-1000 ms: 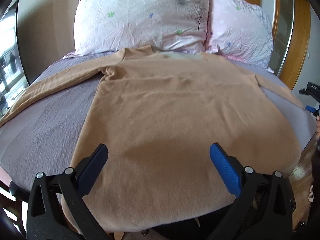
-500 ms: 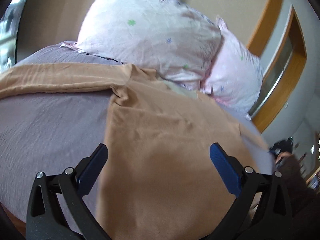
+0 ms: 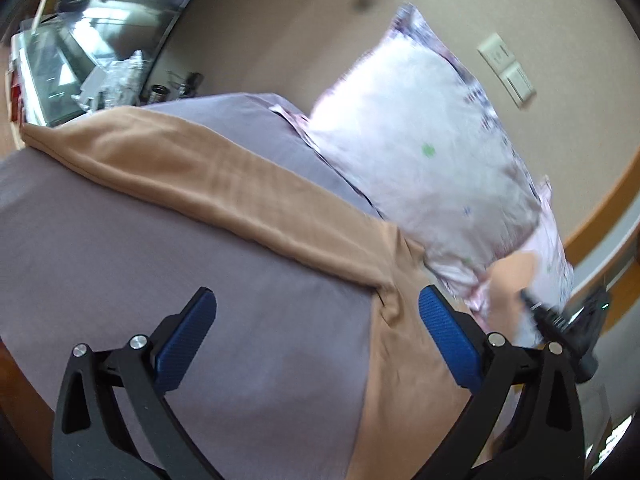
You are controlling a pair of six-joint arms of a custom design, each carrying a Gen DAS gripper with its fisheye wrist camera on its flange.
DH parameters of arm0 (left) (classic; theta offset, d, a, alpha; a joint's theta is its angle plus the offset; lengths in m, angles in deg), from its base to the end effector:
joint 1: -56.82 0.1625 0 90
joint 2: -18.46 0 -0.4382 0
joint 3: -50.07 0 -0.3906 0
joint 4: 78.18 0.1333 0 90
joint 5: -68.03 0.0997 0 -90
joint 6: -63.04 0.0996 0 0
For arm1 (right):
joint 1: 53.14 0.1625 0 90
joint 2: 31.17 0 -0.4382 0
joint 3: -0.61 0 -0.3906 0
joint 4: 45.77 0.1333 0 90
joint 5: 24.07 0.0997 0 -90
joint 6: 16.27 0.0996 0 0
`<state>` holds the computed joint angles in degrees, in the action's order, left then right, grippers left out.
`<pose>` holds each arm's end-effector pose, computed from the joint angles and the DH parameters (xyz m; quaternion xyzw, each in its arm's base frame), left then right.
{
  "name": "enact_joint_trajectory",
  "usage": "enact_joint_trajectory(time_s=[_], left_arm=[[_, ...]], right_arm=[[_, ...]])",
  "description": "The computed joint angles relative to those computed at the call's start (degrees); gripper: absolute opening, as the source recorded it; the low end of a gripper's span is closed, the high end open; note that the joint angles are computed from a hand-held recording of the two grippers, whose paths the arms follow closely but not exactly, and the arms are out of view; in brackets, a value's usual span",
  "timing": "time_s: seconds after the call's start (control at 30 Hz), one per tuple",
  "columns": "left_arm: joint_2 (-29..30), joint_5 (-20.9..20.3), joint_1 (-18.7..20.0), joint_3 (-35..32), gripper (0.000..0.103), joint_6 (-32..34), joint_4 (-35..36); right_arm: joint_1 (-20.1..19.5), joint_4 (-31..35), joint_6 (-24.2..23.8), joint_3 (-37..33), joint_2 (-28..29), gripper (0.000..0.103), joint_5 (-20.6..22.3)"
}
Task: Fold small clothes
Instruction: 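Grasp the sleeve with the right gripper and fold it across the shirt body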
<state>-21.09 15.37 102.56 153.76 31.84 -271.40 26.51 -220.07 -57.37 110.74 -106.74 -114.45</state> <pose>-0.3048 -0.5904 0.0914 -0.0048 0.8992 -0.4352 0.0447 0.0278 -0.5858 0.3770 0.2392 -0.8752 0.3776 0.1853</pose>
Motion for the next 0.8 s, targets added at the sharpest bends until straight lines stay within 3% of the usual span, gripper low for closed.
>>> enact_joint_trajectory(time_s=[0.07, 0.1, 0.17, 0.2, 0.23, 0.33, 0.6, 0.67, 0.7, 0.73, 0.77, 0.8], left_arm=[[-1.3, 0.87, 1.03, -0.07, 0.101, -2.48, 1.34], [-1.87, 0.79, 1.56, 0.07, 0.1, -3.59, 1.8], [-2.7, -0.05, 3.02, -0.45, 0.1, -6.35, 3.71], [-3.1, -0.27, 3.67, -0.6, 0.099, -7.66, 4.65], [-3.32, -0.41, 4.25, -0.94, 0.097, -8.98, 5.71], [-4.28, -0.57, 6.03, -1.95, 0.088, -14.81, 10.0], [-5.71, -2.67, 8.78, -3.15, 0.082, -23.41, 10.92], [-6.07, -0.68, 8.8, -4.34, 0.066, -26.18, 15.09], [-6.16, 0.66, 8.81, -4.95, 0.046, -27.55, 17.47], [-6.43, 2.25, 8.9, -5.79, 0.019, -29.61, 21.46], [-6.54, 3.48, 9.07, -6.87, 0.01, -31.23, 25.33], [-6.41, 4.42, 9.05, -7.61, 0.009, -31.32, 26.8]], right_arm=[[1.93, 6.19, -0.36, -0.61, 2.97, 0.007, -3.99], [2.16, 6.61, -0.6, -0.63, 3.49, 0.012, -4.24], [1.47, 3.66, -1.96, 1.64, 2.05, 0.038, -1.6], [0.98, 1.66, -2.23, 2.88, 0.93, 0.062, -0.37], [0.18, -0.39, -2.07, 3.15, -0.07, 0.075, 1.39], [-2.1, -0.17, -1.9, 3.51, -3.61, 0.077, 4.88], [-8.05, 2.81, -0.65, 7.42, -10.2, 0.08, 13.58], [-9.25, 3.96, -1.03, 7.81, -10.95, 0.081, 15.33], [-9.67, 4.19, -1.25, 8.03, -11.32, 0.081, 15.86], [-10.29, 4.25, -1.49, 8.23, -11.73, 0.082, 16.53], [-10.88, 4.19, -1.56, 8.4, -12.18, 0.083, 17.09], [-11.39, 4.05, -1.53, 8.55, -12.55, 0.083, 17.51]])
